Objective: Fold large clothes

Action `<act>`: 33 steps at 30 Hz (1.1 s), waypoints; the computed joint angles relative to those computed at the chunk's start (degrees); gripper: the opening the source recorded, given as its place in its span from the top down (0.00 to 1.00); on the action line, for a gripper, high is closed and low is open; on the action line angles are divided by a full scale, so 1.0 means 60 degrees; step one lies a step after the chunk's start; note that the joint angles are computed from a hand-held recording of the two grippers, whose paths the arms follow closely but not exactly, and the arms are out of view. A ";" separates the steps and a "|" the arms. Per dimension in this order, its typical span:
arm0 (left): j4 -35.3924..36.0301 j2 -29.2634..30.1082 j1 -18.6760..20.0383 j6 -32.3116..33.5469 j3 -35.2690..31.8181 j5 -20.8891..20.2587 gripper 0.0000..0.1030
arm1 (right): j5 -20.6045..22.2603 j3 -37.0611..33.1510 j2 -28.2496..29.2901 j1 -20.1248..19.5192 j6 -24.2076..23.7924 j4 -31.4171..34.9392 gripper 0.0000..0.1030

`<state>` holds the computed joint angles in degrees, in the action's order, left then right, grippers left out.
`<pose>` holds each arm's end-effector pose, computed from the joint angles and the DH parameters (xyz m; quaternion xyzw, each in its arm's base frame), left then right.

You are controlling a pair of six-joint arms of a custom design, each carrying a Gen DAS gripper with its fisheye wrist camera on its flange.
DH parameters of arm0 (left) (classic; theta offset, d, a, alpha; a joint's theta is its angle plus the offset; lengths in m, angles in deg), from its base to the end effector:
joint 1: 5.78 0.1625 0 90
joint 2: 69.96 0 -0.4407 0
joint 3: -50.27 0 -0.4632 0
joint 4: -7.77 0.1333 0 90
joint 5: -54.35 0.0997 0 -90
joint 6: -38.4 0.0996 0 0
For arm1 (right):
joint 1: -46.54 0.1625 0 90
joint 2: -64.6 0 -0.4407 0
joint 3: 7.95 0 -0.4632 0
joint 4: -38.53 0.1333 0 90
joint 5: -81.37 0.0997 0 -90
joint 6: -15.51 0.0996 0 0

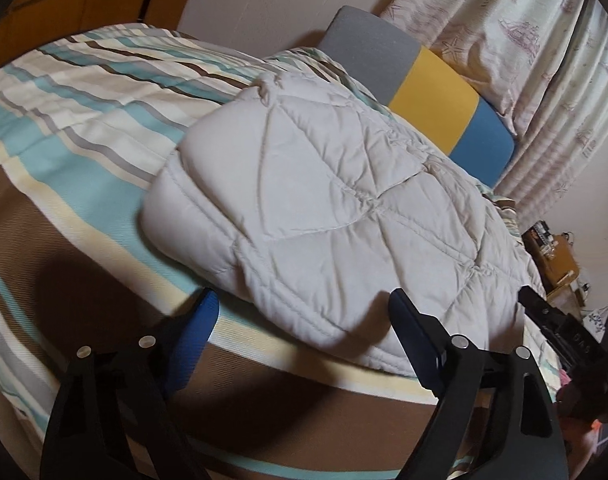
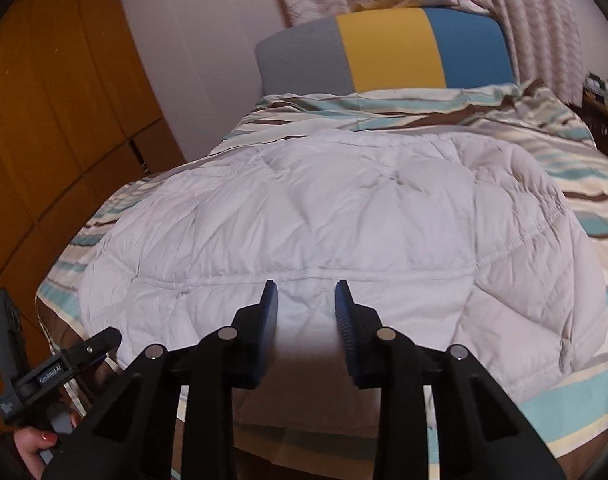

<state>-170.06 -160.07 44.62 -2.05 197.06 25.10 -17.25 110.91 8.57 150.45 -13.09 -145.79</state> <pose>-0.0624 -0.4209 0.2261 -0.1419 0.8300 -0.4906 0.2240 0.2577 -0.5483 0.0840 0.3289 -0.9019 0.2591 0.1063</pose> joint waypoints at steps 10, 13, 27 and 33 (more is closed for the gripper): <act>-0.1119 0.0314 0.0273 0.0269 -0.0086 -0.0102 0.16 | -0.1225 -0.0478 0.1253 0.0062 -0.1269 -0.0549 0.76; -0.1837 0.0520 0.0431 0.0501 -0.0145 -0.0286 0.16 | -0.1309 -0.0375 0.1428 0.0076 -0.1562 -0.1113 0.76; -0.4977 0.1550 0.1261 0.0473 -0.0541 -0.1392 0.59 | -0.0858 -0.0199 0.1349 -0.0087 -0.1452 -0.1277 0.76; -0.5369 0.1548 0.0929 0.0657 -0.0540 -0.1074 0.80 | -0.0749 -0.0202 0.1289 -0.0135 -0.1391 -0.1170 0.75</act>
